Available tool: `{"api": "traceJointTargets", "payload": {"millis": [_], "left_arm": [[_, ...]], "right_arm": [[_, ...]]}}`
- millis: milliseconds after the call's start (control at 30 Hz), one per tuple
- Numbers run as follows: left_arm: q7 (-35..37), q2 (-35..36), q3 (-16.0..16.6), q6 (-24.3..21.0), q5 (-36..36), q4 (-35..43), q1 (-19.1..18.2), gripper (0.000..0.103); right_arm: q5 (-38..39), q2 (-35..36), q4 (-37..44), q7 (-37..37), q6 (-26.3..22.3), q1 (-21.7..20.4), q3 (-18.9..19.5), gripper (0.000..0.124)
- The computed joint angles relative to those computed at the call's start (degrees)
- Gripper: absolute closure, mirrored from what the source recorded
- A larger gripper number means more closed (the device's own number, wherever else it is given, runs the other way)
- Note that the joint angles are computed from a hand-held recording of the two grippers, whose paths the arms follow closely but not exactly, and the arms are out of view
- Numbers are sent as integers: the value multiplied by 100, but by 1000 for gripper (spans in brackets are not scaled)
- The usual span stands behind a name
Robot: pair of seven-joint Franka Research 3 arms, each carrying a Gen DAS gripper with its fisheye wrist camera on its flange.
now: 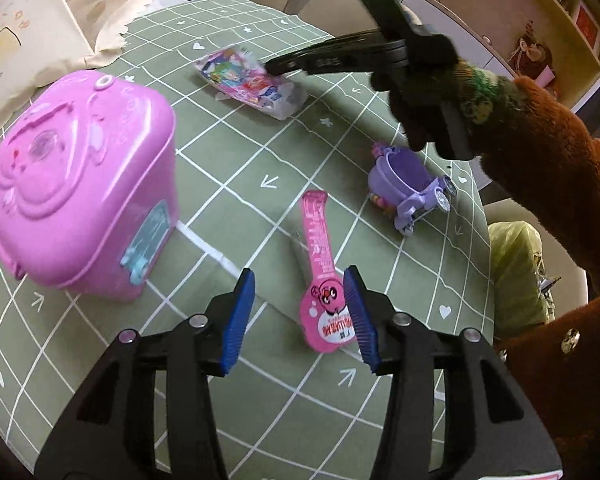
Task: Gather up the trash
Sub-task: 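Grasp the pink lollipop packet with the left tool while the right grasps the pink wrapper, then carry both pink packets toward the yellow bag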
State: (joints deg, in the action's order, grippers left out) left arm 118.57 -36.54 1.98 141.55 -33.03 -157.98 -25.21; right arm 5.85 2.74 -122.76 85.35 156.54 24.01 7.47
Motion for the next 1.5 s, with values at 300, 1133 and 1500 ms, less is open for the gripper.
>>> {"api": "traceJointTargets", "payload": {"millis": [300,1133,1500], "left_arm": [[-114,-196,-6,-52,-152,-130,-20,53],[-1209,-1976,113,-119,1093,-956,-280,88],[-1277,-3540,292,-788,1430,-1131,-81,88]], "right_arm": [[-1194,-2110,-1313,2169,-116,-473,554,120],[-825,-6065,-2897,5635,-2202,37,2403,120],[-1130,-6000,-2456,6291,-2666,283,2775,120]]}}
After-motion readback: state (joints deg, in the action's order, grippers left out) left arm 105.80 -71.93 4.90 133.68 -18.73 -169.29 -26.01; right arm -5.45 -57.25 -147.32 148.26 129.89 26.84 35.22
